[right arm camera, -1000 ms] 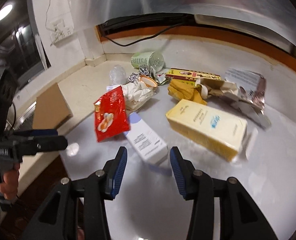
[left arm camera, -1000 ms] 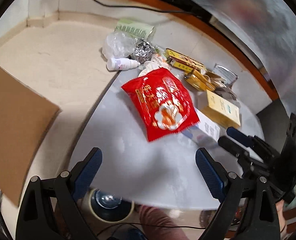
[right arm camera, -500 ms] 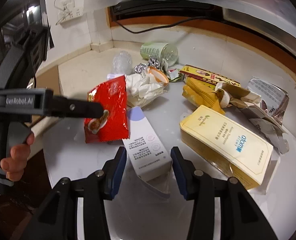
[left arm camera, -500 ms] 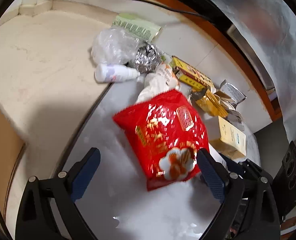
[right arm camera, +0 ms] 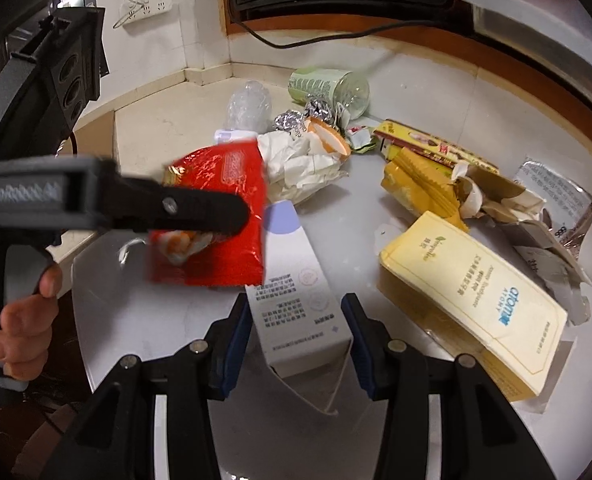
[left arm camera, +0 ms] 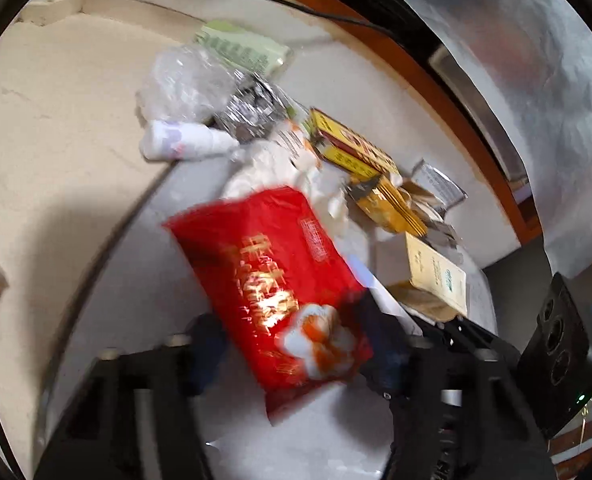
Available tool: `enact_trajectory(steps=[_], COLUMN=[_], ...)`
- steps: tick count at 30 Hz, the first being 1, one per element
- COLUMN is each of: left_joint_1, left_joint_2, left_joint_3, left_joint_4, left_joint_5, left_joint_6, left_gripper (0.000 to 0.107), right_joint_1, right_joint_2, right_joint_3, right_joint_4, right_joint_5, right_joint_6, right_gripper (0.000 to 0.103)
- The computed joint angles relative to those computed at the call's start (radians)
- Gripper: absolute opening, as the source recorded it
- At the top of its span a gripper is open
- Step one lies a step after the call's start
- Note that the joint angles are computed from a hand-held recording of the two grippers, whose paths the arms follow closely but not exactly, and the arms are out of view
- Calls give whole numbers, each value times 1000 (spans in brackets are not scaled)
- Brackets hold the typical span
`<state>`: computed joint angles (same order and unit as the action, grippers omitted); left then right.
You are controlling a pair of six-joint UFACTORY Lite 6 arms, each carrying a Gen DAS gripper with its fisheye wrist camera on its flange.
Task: Collect trash
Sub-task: 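Grasp the red snack bag with the left tool while the right tool grasps the white-blue box, then carry both items down to the bin and open both tools to drop them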
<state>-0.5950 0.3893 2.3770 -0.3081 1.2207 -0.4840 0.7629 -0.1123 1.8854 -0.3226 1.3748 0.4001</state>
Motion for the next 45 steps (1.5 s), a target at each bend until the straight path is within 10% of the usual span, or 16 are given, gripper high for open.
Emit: enact_trajectory(steps=[4, 12, 28, 34, 45], left_joint_1=[-39, -170, -1158, -1331, -1157], left_joint_2=[-11, 8, -685, -827, -1178], left_joint_3=[22, 289, -577, -913, -1605], left_joint_4=[36, 213, 910, 896, 646], left_joint_5=[-5, 220, 405, 389, 44], left_joint_6=[-16, -101, -773, -1040, -1160], left_gripper=[19, 5, 5, 5, 6], right_joint_1=[-8, 302, 1345, 1395, 1214], right_joint_2=[-43, -132, 22, 21, -228], right_joint_3=[-35, -72, 17, -170, -887], right_joint_4=[33, -189, -616, -484, -220], right_joint_5=[-15, 99, 567, 433, -128], right_joint_6=[45, 366, 1194, 1381, 1609], right_gripper=[39, 34, 34, 35, 35])
